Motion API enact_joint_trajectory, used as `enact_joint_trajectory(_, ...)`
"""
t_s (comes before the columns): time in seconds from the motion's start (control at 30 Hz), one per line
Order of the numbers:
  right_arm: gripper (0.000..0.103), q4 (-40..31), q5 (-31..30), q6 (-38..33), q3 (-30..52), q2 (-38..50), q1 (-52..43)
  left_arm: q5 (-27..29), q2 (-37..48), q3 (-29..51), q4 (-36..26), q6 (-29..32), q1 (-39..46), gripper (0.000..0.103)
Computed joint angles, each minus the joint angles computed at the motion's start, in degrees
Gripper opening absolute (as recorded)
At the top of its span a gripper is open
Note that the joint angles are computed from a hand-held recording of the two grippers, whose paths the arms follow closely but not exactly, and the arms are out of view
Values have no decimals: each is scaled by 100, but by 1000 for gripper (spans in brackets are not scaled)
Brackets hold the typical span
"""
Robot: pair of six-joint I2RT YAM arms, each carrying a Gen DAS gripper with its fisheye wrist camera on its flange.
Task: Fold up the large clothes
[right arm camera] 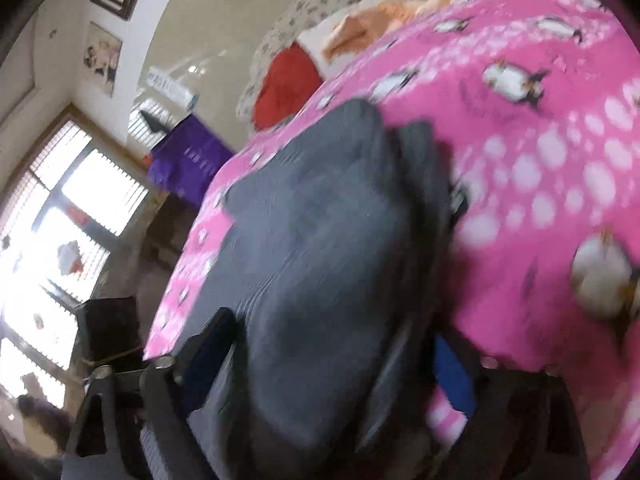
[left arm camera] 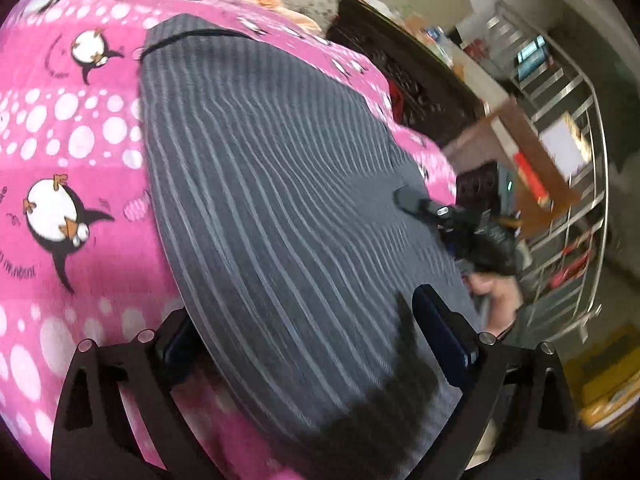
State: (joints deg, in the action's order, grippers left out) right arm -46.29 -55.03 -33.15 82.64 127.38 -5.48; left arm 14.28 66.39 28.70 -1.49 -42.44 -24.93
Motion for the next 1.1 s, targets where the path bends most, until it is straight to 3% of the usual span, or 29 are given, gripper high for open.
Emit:
enact_joint_trajectory(0.1,65,1226,427,326,-750,-499,122,-135,35,-98,227,29,-35,96)
enact_joint_trajectory(0.13,64,1585,595,406,-1026,-708,180,-280,4,-112,251,10,-115,91)
enact_joint_trajectory(0.17,61,1901,781,490,-1267,-897,270,-558,-83,-183,262,-60,-211,80)
enact_joint_trajectory(0.2,59,2104,940,550,-1401,-1002,347,-907,-90,-201,227,-205,-296,53)
enact_joint_trajectory(0.23,57,2208,1029,646,-1395,-997,403,-969,-180,-333,330,-389,-273,39)
enact_joint_trajectory(0.3,49,2189,987,676,-1412,-1040,420,-982,-427,-567,636,-506,-263,28)
enact_joint_trajectory(0.4,47,1948,602,1155,-1232,-846,503,-1471,-912,-592,289,-415,-548,25)
enact_joint_trajectory(0.5,47,1931,270,1716,-1281,-780,663,-1492,-1548,-596,-189,-207,-281,25)
enact_joint_trajectory(0.67,47,3294,107,3221,-1832,-952,1597,-287,-2908,-687,-1588,609,1745,25)
enact_joint_trajectory(0.77,47,4295,452,3892,-2067,-985,2313,445,-3283,-825,-2154,1241,2931,25)
enact_joint_trajectory(0.87,49,4395,932,3759,-2054,-1043,2650,1146,-3096,-1217,-1922,1425,3584,31)
enact_joint_trajectory(0.93,49,4495,711,3840,-2110,-995,2532,928,-3185,-1295,-1940,1404,3452,40)
enact_joint_trajectory(1.1,53,4176,665,3428,-2920,-1954,1984,516,-3866,-1095,-2759,1412,3133,40)
